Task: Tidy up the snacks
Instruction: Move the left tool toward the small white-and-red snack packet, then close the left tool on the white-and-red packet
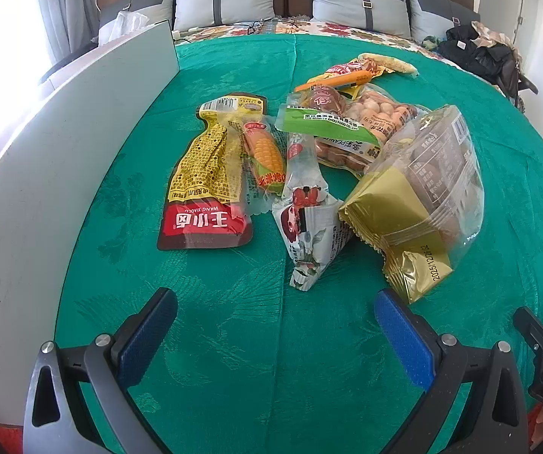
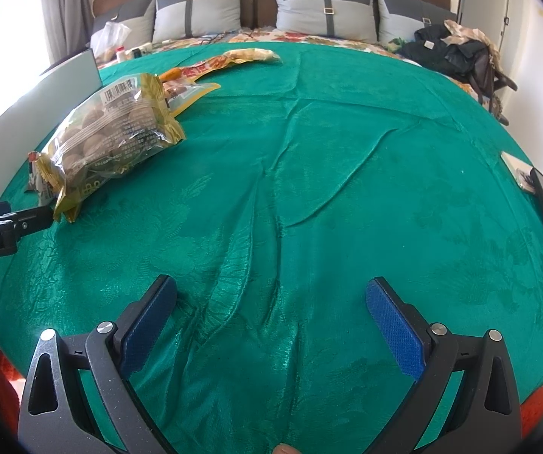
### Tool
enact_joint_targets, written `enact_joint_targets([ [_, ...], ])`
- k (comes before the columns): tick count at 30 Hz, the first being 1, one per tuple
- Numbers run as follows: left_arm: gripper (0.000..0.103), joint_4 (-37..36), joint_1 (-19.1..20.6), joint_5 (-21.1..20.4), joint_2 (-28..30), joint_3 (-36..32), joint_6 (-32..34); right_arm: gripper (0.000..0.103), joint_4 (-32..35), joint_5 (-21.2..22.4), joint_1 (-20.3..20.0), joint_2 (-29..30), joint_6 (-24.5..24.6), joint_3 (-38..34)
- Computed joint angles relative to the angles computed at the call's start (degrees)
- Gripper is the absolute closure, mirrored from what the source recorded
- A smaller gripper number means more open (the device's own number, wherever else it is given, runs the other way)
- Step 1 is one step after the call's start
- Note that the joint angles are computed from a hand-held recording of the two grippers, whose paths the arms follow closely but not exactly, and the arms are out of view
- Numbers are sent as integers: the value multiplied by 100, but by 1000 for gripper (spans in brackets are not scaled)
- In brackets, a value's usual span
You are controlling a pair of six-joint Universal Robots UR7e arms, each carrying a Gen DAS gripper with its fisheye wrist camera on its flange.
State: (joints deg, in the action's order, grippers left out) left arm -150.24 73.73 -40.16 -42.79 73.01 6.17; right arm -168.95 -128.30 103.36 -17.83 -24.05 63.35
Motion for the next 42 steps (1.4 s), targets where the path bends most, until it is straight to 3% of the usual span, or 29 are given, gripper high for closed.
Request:
enact_joint_targets([
  [7,0,-72,1,-139,-43,53,22,1,-7,2,-3,-2,-3,7],
  [15,1,-252,134,-874,-204,98,-80,1,-37,4,0,-1,-10,14],
  [17,4,-265,133,-929,-150,22,68,1,-30,6,3,0,-9,6],
  [24,33,-126,169,-1029,132,-470,405,1,-42,12,0,-4,-17,19],
  [30,32,-144,269,-1426,-79,-328,203,1,-29,16,6,-6,-18,9],
  [36,33,-28,290,-1443,60,-525,509,1,-41,12,12,17,-22,-28],
  [38,40,-37,253,-1368,152,-580,767,1,-49,14,10,13,-23,-17],
  [39,65,-104,247,-1463,151,-556,880,1,-61,19,11,18,-33,-23],
  [42,70,-8,234,-1477,102,-525,724,1,-197,60,0,4,-100,41],
])
